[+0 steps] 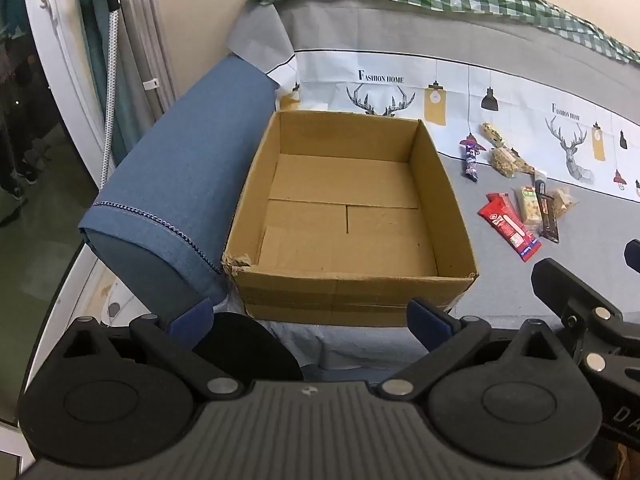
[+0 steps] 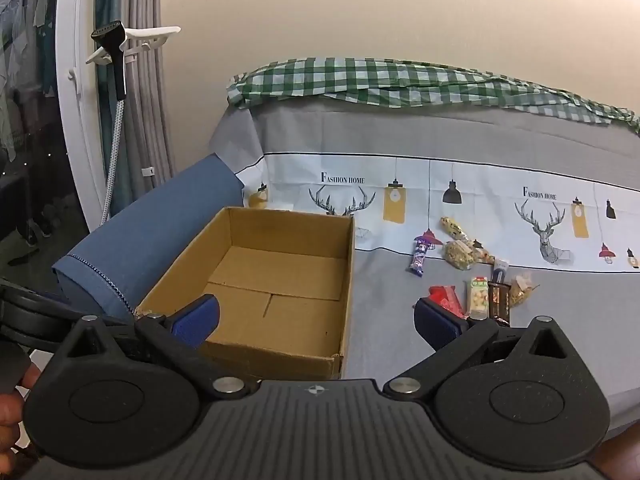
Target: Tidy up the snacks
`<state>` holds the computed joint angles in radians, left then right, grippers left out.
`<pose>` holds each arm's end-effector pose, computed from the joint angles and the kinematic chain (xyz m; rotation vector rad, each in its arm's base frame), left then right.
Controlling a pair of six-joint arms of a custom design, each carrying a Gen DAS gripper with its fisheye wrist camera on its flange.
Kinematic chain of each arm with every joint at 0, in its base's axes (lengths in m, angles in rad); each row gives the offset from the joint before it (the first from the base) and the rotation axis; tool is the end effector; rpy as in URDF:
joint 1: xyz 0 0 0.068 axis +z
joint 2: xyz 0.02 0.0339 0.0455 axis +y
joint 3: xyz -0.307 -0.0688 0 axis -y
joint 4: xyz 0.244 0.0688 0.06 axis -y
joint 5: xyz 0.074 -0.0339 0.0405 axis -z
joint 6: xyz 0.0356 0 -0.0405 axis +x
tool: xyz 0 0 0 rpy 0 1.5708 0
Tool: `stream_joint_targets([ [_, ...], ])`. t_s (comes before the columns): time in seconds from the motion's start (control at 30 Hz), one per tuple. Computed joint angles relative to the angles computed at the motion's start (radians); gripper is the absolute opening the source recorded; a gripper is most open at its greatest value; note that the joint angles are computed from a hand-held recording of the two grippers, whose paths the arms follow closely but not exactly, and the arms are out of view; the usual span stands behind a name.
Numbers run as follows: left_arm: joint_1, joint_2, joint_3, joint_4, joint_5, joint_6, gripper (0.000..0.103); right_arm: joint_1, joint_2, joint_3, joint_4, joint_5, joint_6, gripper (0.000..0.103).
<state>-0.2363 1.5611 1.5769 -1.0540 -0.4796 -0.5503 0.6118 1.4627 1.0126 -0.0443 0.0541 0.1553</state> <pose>0.3088 -0.0575 0.3934 -0.5463 2.4025 0.2982 0.2705 0.1874 0.3146 -0.4401 2.0439 0.4146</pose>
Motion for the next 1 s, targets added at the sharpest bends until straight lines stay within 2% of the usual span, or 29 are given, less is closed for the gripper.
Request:
stream_joint_targets([
  [0.17, 0.0, -0.003, -0.021, 0.011, 0.003, -0.005, 0.103, 0.025, 0.01, 0.042, -0.035, 0.022, 0.009, 0.103],
  [0.33, -0.007, 0.006, -0.023, 0.01, -0.001, -0.016, 0.103, 0.026, -0.002, -0.004, 0.003, 0.015, 0.016, 0.103],
  [0.57, -0.005, 0.016, -0.02, 0.008, 0.002, -0.014, 0.103, -0.006, 0.024, 0.023, -0.011, -0.021, 0.006, 0.103],
  [1.0, -0.01, 0.028, -0.018, 0.002, 0.001, -0.011, 0.103, -0.011, 0.033, 0.023, 0.001, -0.025, 0.012, 0.103],
])
